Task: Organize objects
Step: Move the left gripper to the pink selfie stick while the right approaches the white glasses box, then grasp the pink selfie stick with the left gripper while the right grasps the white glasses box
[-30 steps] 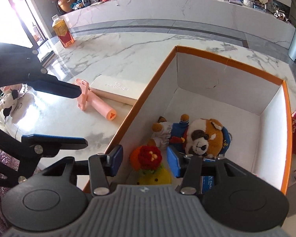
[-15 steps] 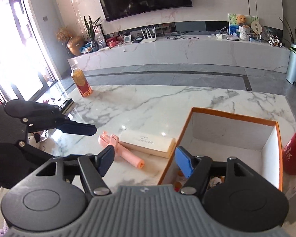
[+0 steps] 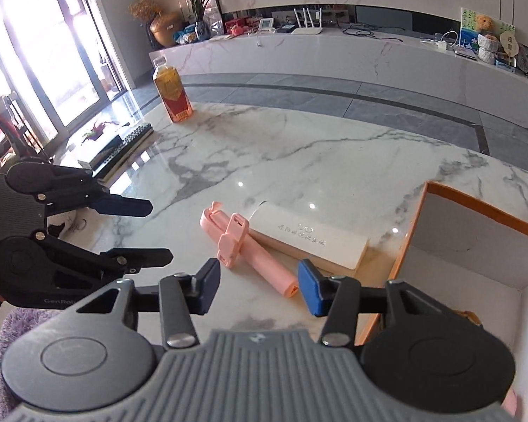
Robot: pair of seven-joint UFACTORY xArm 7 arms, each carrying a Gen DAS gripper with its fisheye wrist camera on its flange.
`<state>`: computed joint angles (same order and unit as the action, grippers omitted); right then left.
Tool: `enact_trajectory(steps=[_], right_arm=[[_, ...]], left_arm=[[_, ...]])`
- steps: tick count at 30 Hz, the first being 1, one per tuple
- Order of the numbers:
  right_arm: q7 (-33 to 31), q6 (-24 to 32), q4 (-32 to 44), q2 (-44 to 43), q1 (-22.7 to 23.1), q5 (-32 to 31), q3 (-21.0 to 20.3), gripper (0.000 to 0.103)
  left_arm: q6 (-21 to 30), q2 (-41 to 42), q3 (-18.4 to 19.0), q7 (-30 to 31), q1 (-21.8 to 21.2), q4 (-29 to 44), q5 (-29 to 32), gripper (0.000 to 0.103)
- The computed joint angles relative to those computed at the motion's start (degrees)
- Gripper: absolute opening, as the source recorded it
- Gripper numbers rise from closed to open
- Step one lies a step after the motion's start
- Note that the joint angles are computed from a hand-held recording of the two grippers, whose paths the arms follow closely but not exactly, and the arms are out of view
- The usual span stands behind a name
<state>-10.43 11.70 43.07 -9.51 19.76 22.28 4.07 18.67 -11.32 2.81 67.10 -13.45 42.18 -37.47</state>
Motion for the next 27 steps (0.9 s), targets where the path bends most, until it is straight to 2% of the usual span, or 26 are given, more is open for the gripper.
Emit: enact_trajectory(steps=[5,10,13,16,22,25,27], right_arm=[[0.8,2.8,4.9,6.1,-2.1,-4.4,1.1,0.045],[3.0,5.5,9.3,11.0,-4.5,-10.3,2.2,0.043],[1.6,7.4,12.3,13.7,-5.6,-11.3,2.6,0.043],[-2.1,11.0,16.6,16.8,-6.7,-13.1,3.0,0.043],[-11.6,17.7,24.7,23.0,-7.8,-17.7,3.8,0.046],[-16.9,21.1,29.0,26.5,-7.8,-19.9,3.8,0.053],[-18.7,22.7,31.6,28.7,-7.2,-22.4,3.2,0.053]], left_arm=[[0.4,6.0,-0.1,5.4,0.6,3.5,-2.1,0.061],[2.1,12.2,-3.3,4.0,4.2,9.1,-3.3,0.061],[1.9,15.1,-5.4,0.7,6.0,11.3,-3.0,0.061],[1.5,17.3,-6.5,-6.1,6.9,12.7,2.0,0.059],[5.0,19.9,-7.8,-15.7,9.0,16.2,7.6,0.043],[6.4,20.6,-7.7,-20.4,9.0,17.1,12.3,0.039],[7.7,21.0,-7.5,-23.5,8.9,17.9,15.2,0.039]])
